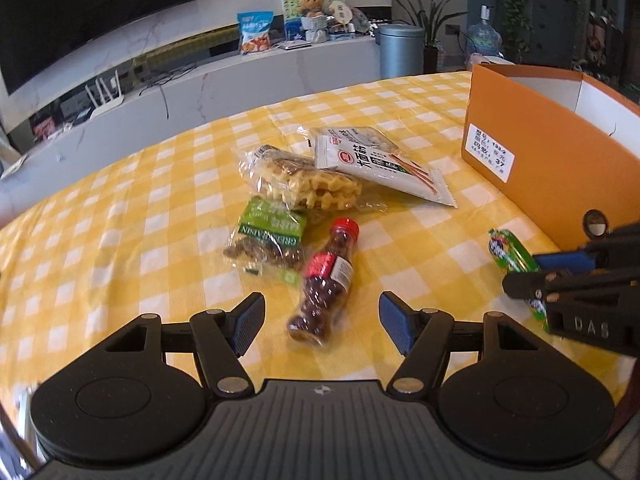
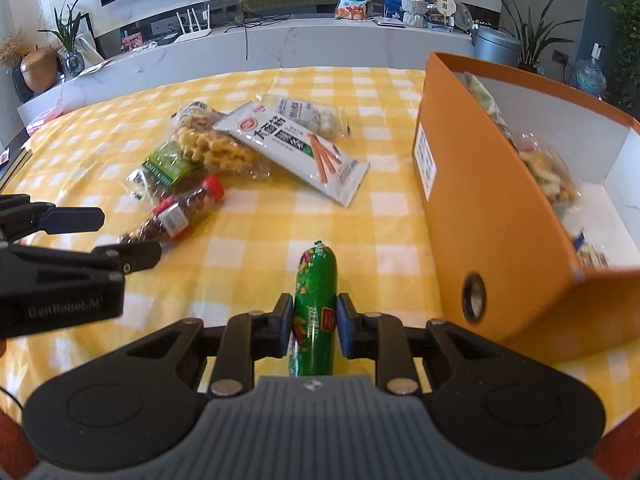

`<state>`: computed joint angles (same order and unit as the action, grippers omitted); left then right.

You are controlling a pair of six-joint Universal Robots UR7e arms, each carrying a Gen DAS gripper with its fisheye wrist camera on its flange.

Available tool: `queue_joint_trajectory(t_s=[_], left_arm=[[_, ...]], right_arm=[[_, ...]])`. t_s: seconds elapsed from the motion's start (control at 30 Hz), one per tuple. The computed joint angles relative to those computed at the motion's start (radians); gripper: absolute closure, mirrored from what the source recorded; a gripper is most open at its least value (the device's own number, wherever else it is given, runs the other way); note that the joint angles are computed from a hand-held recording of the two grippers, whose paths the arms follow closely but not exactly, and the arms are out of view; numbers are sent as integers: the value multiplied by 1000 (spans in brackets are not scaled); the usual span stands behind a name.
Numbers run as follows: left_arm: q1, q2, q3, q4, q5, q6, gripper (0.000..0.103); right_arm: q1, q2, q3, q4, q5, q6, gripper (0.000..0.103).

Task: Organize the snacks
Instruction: 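Grasp the green sausage stick with the right gripper while the left gripper grasps the cola candy bottle, then carry the sausage stick and candy bottle over the orange box with both grippers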

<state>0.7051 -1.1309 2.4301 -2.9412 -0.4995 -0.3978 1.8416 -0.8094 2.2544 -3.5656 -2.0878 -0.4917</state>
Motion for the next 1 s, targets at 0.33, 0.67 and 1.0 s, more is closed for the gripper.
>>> queue_joint_trajectory(t_s=[0.33,0.67,1.0], left_arm=[[73,52,-28,-186,-50,182,30],[103,92,-52,-224,-83,210,51],[101,76,-68,-140,-93,107,65]], right_arm=[[1,59,-80,18,-37,6,82],[-5,81,-89,4,-50,-14,81],[-4,84,-87,-6,-48,-40,81]])
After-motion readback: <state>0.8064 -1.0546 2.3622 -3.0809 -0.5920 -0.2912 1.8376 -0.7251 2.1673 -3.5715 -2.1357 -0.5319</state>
